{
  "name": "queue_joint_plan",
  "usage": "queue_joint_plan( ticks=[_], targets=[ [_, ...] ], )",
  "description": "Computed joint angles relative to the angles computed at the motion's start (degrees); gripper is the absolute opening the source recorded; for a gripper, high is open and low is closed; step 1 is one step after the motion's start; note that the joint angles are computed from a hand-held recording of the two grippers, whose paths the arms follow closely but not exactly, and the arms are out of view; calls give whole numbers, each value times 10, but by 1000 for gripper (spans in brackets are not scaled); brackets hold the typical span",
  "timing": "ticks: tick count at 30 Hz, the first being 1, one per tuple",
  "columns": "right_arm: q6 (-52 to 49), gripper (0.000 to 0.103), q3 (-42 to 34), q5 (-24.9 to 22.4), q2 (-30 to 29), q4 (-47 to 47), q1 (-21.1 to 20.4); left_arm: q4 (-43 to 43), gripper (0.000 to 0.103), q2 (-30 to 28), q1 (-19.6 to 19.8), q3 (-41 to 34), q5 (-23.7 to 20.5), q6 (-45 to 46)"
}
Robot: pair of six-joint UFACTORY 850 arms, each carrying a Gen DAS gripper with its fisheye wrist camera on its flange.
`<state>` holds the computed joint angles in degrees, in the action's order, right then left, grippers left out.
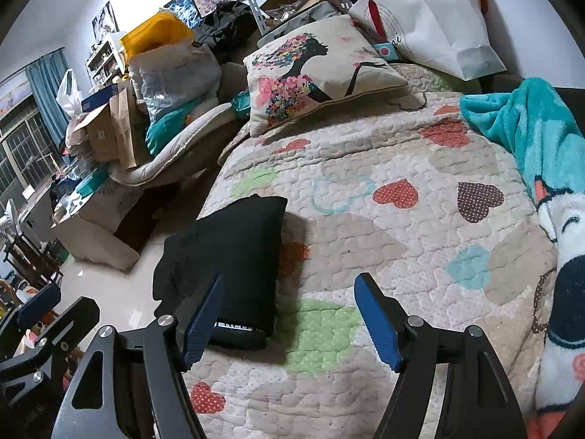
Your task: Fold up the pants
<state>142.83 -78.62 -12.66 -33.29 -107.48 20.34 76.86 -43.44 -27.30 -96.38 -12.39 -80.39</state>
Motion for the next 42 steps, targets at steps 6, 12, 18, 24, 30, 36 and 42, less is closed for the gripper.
queue_joint_plan(
  ticks=[6, 12, 18, 24, 30, 36, 42],
  targets=[
    [-31, 78, -3, 3, -4, 34, 0, -45, 81, -3, 1, -3, 1, 42],
    [-50, 78, -5, 7, -7, 55, -1, -97, 81, -8, 1, -9, 0, 94],
    [-85, 79, -8, 6, -10, 90, -1, -185, 81, -16, 3, -18, 4, 179],
    [-130, 79, -14, 7, -16, 139, -2, -289, 81, -28, 8, -33, 4, 275],
    [-180, 79, -22, 13, -25, 191, -3, -400, 81, -41, 13, -48, -2, 376],
    [-219, 79, -28, 17, -31, 231, -4, -525, 81, -55, 20, -65, -14, 489],
    [-255, 79, -33, 16, -35, 265, -3, -597, 81, -62, 25, -75, -24, 550]
  ],
)
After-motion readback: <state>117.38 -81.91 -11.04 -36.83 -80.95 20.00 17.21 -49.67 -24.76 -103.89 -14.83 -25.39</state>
